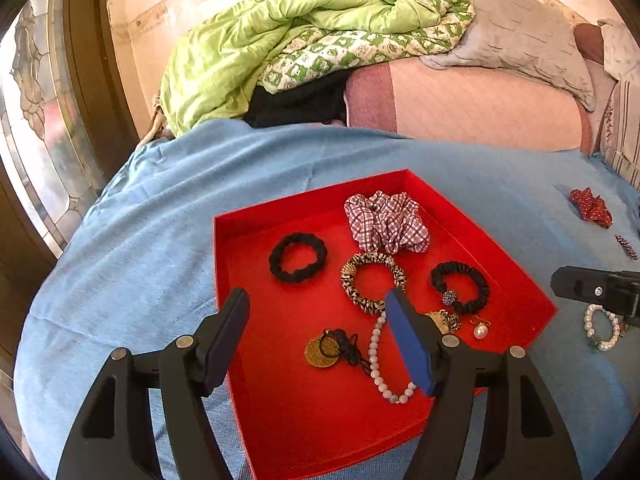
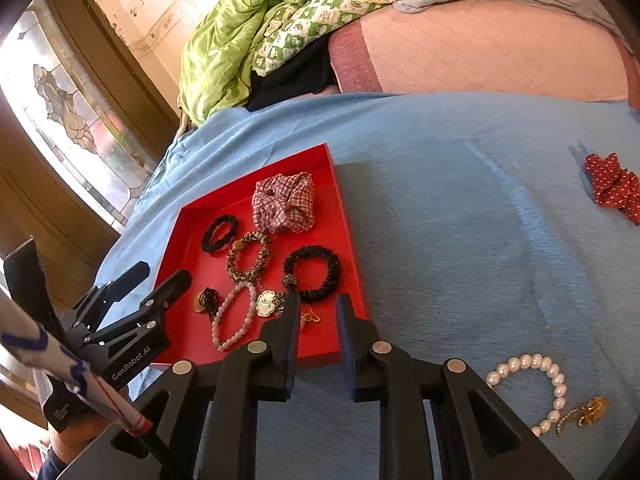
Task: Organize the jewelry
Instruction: 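Move both tools from the tray to the large pearl bracelet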
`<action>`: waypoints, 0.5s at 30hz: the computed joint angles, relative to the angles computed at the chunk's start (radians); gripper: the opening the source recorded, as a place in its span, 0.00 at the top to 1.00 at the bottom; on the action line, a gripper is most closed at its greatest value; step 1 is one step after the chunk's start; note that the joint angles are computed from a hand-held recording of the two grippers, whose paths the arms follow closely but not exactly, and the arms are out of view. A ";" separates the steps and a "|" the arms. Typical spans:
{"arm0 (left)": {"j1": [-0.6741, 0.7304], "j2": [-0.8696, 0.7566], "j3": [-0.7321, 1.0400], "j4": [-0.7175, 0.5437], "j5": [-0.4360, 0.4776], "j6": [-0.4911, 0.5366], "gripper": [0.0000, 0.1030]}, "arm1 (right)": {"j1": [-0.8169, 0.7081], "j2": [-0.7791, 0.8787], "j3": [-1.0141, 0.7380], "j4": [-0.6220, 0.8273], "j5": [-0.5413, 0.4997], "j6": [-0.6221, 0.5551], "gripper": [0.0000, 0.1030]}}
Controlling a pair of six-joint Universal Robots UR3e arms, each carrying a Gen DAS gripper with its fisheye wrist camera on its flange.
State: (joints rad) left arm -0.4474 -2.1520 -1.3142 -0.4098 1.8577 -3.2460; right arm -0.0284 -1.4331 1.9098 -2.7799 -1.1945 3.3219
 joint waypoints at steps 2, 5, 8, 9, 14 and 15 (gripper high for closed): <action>-0.011 -0.003 0.003 0.007 0.025 0.001 0.32 | -0.011 -0.020 0.016 0.002 0.003 -0.003 0.81; -0.019 -0.005 0.004 0.014 0.043 0.004 0.32 | -0.027 -0.048 0.040 0.005 0.009 -0.002 0.81; -0.032 -0.009 0.007 0.019 0.067 0.011 0.32 | -0.050 -0.084 0.067 0.011 0.016 0.000 0.81; -0.035 -0.009 0.008 0.018 0.072 0.011 0.32 | -0.059 -0.100 0.079 0.014 0.020 0.001 0.81; -0.054 -0.010 0.011 0.020 0.090 0.008 0.31 | -0.114 -0.190 0.141 0.046 0.051 -0.007 0.81; -0.060 -0.012 0.013 0.020 0.096 0.008 0.31 | -0.125 -0.209 0.153 0.053 0.056 -0.010 0.81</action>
State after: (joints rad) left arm -0.5071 -2.1641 -1.3008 -0.3898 1.9537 -3.2376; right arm -0.1533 -1.6416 2.0629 -2.7272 -1.1389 3.3117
